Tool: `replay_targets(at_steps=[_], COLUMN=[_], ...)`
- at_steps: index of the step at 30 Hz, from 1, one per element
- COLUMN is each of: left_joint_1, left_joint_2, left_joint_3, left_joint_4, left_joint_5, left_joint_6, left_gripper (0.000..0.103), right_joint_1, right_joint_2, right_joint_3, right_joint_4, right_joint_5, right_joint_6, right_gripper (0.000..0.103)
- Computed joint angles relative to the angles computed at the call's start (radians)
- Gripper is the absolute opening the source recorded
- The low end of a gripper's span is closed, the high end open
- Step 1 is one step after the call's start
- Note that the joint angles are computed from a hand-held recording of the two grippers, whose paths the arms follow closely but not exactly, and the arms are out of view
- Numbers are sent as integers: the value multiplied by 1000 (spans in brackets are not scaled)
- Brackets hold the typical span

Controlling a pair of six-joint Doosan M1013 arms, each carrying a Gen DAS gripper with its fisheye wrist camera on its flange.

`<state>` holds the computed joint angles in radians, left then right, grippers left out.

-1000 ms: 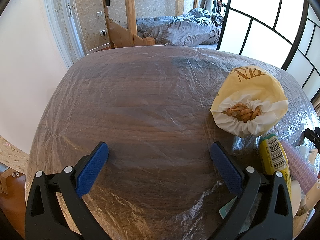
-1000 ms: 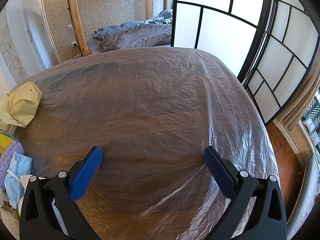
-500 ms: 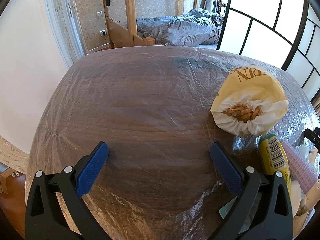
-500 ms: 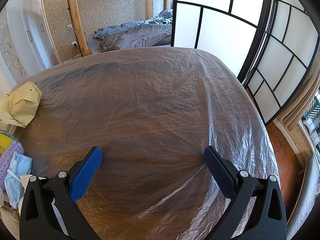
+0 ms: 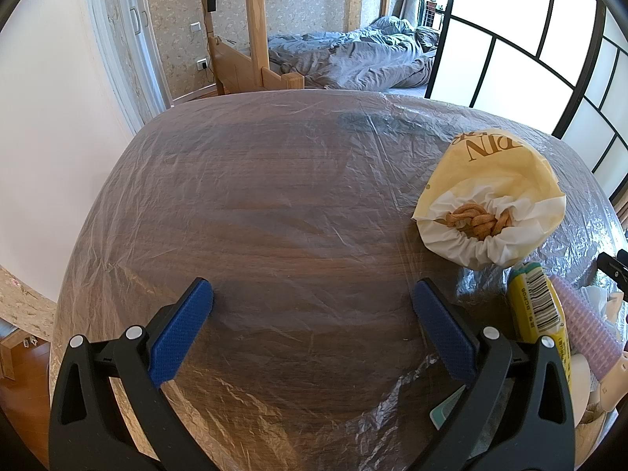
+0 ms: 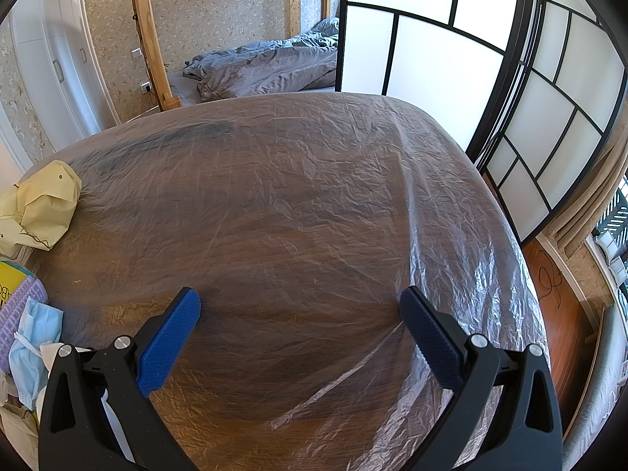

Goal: Collect trash

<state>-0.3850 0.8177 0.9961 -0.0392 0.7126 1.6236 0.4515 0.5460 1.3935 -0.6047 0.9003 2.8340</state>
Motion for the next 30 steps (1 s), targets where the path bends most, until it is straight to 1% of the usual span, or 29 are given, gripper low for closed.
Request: replay_targets(at_steps=[15, 18, 20, 22, 23, 25, 26, 27, 28, 29, 30], left_joint_1=[0, 0, -2, 4, 10, 24, 31, 34, 39, 43, 36], left_joint_2=[0, 1, -7, -25, -28, -26, -23, -27, -9, 0, 14], left_joint_3=[0, -1, 8, 23, 17, -9, -26, -29, -74, -99, -129], left_joint_4=[-1, 19, 96, 107, 84, -33, -120, -195, -311, -374, -386], left_joint_5=[0, -3, -26, -68, -78, -68, -61, -47, 18, 68, 97], left_joint_6=[1, -14, -61, -41, -8, 103, 183, 246, 346, 409, 442], left_gripper=[102, 102, 102, 102, 102, 102, 102, 102, 102, 102, 102], right_joint_1=[-2, -9, -4, 8, 15, 28, 31, 36, 36, 43, 50], right_joint_2=[1, -2, -31, -62, -72, -104, -112, -112, -107, -96, -90], right_joint_3=[1, -4, 27, 43, 51, 79, 88, 90, 84, 70, 61], right_joint_4=[-1, 41, 11, -6, -12, 8, 47, 88, 120, 153, 174], right_joint_5=[-4, 8, -31, -55, -67, -137, -178, -195, -194, -184, -181], right_joint_6=[-2, -25, 21, 43, 60, 83, 54, 13, -26, -67, -95], right_gripper=[99, 99, 99, 99, 99, 99, 99, 99, 99, 99, 99])
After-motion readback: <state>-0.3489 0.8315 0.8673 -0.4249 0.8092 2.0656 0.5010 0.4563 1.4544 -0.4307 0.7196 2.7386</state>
